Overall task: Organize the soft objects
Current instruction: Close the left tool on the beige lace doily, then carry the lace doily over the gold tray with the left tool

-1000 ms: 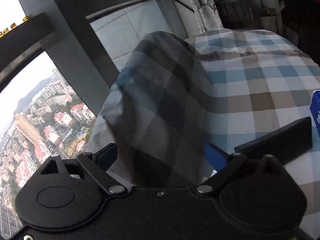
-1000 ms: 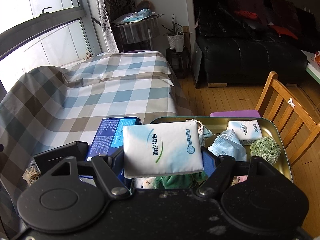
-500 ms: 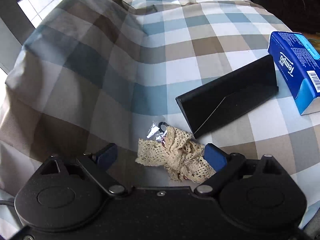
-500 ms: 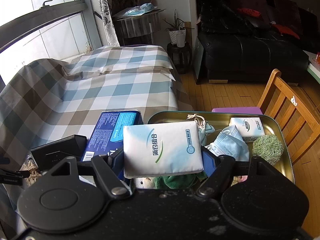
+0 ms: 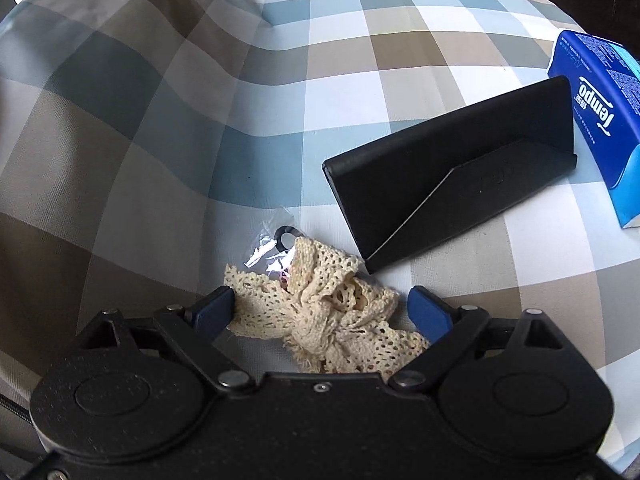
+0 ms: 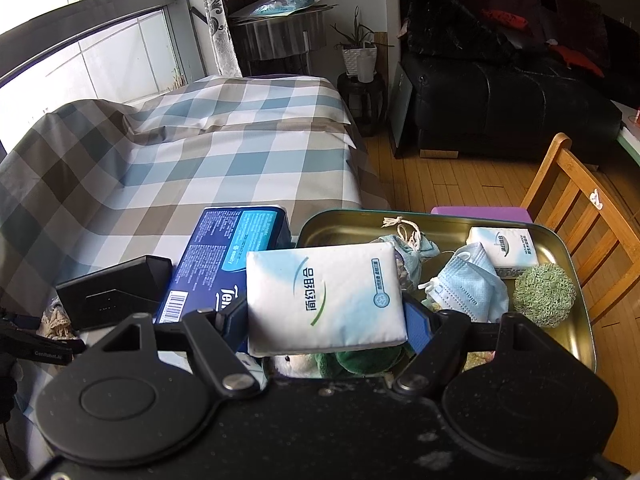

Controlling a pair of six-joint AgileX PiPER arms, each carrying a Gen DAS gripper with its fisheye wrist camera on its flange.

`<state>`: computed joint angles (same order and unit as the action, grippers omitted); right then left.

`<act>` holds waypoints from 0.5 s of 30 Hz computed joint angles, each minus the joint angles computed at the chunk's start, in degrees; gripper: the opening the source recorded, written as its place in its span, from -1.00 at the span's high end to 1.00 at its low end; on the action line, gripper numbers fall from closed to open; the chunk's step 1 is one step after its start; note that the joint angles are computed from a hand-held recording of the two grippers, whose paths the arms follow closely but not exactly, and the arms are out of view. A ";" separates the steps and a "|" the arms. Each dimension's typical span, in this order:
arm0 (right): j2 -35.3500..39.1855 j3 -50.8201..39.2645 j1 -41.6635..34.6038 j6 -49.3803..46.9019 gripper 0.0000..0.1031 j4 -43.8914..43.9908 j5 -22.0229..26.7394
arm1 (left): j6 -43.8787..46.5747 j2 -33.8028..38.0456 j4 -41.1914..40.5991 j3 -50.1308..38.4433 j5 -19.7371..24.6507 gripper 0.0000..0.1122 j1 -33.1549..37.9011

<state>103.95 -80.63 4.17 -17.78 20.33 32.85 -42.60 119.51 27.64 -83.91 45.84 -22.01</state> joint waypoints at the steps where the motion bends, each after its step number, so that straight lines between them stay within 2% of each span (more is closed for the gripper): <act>1: 0.13 -0.12 0.16 0.19 -0.45 -0.26 0.08 | 0.33 0.00 -0.68 0.01 -0.36 -0.61 0.40; 3: 0.33 -0.36 0.49 0.58 -0.45 -0.87 0.12 | 0.59 -0.40 -1.49 0.57 -1.02 -0.59 0.80; 6: 0.32 -0.50 0.72 0.90 -0.45 -1.25 0.08 | 0.46 -0.96 -2.55 0.96 -1.10 -0.44 0.89; 11: -0.03 -0.16 0.63 1.04 -0.45 -1.11 -0.31 | -0.64 -1.71 -3.18 0.54 1.13 -0.08 0.18; 15: -0.64 0.40 0.11 0.89 -0.45 -0.68 -0.59 | -0.56 -2.64 -6.90 -0.26 3.14 0.00 0.07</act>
